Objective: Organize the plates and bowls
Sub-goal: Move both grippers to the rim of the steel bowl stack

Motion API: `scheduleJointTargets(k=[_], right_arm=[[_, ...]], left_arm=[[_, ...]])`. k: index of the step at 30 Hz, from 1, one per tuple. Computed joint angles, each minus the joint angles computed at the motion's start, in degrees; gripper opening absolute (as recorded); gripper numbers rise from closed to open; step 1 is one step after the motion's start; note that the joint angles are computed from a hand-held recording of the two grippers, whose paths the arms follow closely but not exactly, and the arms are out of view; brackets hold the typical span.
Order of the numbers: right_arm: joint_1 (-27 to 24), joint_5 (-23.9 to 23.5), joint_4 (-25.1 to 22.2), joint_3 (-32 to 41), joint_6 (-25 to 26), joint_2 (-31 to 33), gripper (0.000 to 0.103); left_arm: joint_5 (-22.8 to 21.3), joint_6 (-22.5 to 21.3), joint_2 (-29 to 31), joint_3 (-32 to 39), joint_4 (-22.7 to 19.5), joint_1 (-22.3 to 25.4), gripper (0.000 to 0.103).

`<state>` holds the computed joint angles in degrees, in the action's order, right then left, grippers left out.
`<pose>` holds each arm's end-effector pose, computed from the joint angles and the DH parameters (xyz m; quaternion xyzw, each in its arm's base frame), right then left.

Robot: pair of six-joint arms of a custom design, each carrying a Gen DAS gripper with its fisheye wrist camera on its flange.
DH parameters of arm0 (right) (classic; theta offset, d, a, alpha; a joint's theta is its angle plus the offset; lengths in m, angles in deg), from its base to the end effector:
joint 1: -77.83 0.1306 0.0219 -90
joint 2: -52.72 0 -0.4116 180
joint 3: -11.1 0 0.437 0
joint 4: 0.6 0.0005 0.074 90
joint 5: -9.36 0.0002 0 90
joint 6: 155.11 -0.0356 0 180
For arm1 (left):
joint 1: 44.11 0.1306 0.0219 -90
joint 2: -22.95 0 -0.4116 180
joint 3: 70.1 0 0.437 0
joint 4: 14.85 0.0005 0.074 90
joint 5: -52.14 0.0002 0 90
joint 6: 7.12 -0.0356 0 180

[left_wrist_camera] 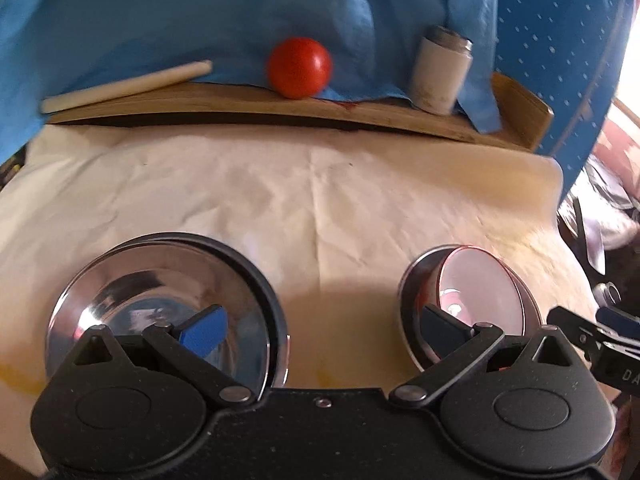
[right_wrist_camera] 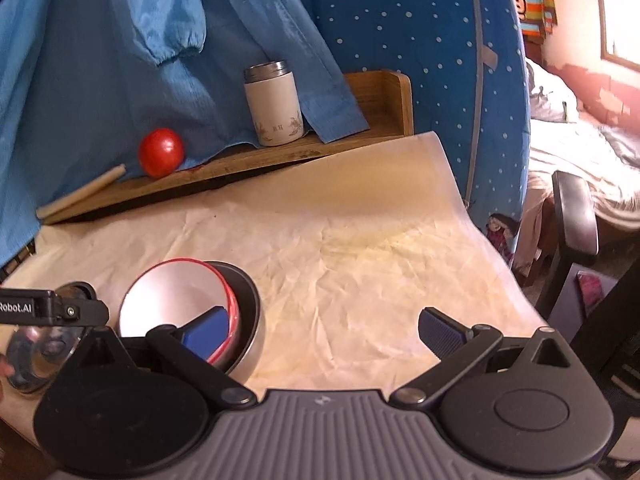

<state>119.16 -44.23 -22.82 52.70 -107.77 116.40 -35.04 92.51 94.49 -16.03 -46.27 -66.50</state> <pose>0.2528 0.1936 0.2634 0.1315 0.8739 0.0328 0.4668 0.3508 -0.1469 0.3072 0.1126 0.9293 -0.1190 0.3310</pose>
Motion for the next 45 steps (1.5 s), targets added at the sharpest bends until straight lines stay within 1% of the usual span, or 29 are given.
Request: scheduleJointTargets(k=[3, 5, 11, 13, 17, 19, 22, 24, 26, 31, 34, 35, 39, 42, 45], right_arm=[[-0.74, -0.24, -1.66, 0.98, 1.82, 0.83, 0.103], [-1.39, -1.16, -2.67, 1.54, 3.19, 1.4, 0.103], [-2.77, -4.92, -5.11, 3.4, 10.55, 2.73, 0.103], [-3.78, -7.27, -5.91, 4.05, 11.78, 3.0, 0.103], [-6.02, -12.22, -7.34, 4.95, 12.82, 3.22, 0.103], [-6.94, -14.11, -8.23, 5.53, 13.6, 3.54, 0.103], [-7.95, -16.08, -9.97, 6.67, 14.83, 4.21, 0.103], [-8.45, -17.09, -11.37, 7.64, 15.5, 4.79, 0.103], [-8.84, -17.96, -12.72, 8.54, 16.26, 5.48, 0.103], [-9.85, -19.89, -17.46, 11.9, 17.93, 8.08, 0.103], [-10.29, -20.81, -19.51, 13.44, 18.73, 9.6, 0.103], [-10.49, -21.29, -20.15, 13.92, 18.81, 10.17, 0.103], [-10.9, -21.85, -21.69, 14.99, 18.88, 11.25, 0.103], [-11.14, -22.31, -21.79, 15.04, 18.95, 11.36, 0.103], [-11.73, -23.5, -22.3, 15.35, 18.47, 11.71, 0.102]], left_arm=[[0.21, -1.73, 0.7, 0.34, -0.33, -0.15, 0.102], [1.15, -3.18, 1.06, 0.58, -1.04, -0.12, 0.102], [2.72, -10.62, 2.12, 1.68, -2.02, 0.23, 0.102], [3.61, -13.28, 2.72, 2.34, -2.51, 0.57, 0.102], [3.82, -18.83, 3.56, 3.48, -3.54, 0.6, 0.102], [4.19, -20.88, 4.03, 4.01, -4.0, 0.47, 0.099], [4.85, -22.86, 5.11, 5.04, -5.39, 0.44, 0.092], [6.0, -23.48, 5.92, 5.76, -6.32, 0.79, 0.089], [8.11, -23.59, 7.05, 6.92, -8.06, 1.56, 0.086], [12.0, -21.82, 10.51, 10.82, -13.23, 2.86, 0.072], [12.47, -21.01, 11.65, 11.78, -13.84, 2.81, 0.067], [12.68, -20.85, 11.9, 11.97, -14.07, 2.79, 0.063], [13.3, -19.9, 12.47, 12.31, -14.47, 2.9, 0.061], [14.19, -18.6, 12.89, 12.41, -14.54, 3.33, 0.061], [14.78, -17.43, 13.33, 12.74, -15.08, 3.49, 0.058]])
